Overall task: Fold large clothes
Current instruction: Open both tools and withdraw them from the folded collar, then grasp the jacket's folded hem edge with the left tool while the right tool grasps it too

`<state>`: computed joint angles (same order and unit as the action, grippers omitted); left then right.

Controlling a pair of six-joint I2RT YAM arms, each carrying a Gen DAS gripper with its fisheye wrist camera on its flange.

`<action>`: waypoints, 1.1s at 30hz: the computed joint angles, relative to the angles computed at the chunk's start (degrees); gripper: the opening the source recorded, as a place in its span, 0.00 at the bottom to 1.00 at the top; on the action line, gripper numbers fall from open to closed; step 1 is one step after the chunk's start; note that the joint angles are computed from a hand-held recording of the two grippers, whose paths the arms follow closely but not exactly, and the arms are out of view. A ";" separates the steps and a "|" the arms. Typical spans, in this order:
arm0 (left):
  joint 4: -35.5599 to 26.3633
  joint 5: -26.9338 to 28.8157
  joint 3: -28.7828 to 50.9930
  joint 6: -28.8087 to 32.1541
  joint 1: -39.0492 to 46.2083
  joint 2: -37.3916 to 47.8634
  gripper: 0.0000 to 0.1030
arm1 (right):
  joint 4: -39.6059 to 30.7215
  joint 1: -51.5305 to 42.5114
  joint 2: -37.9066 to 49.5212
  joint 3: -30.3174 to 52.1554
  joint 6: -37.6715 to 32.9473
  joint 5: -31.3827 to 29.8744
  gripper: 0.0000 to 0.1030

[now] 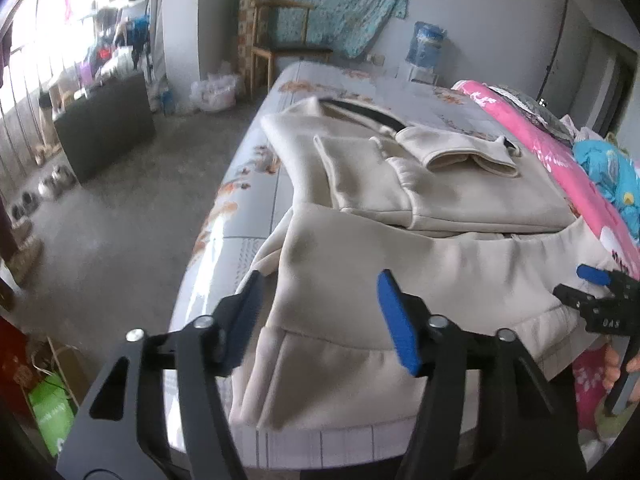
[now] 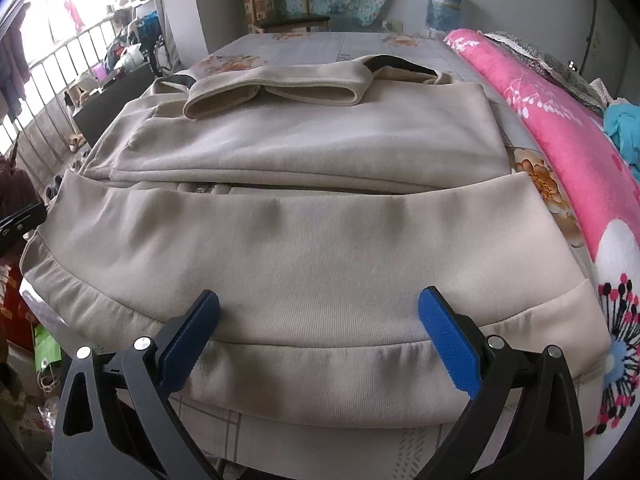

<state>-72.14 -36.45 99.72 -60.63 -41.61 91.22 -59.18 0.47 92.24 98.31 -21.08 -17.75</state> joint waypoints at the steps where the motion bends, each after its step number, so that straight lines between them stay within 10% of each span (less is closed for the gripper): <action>1: 0.10 0.84 -0.55 -0.22 0.60 -0.11 0.47 | -0.12 0.03 0.11 0.16 -0.03 0.08 0.94; 33: 29.69 12.26 -17.85 11.28 6.30 -10.81 0.34 | 0.05 0.66 0.17 0.02 0.30 1.15 0.94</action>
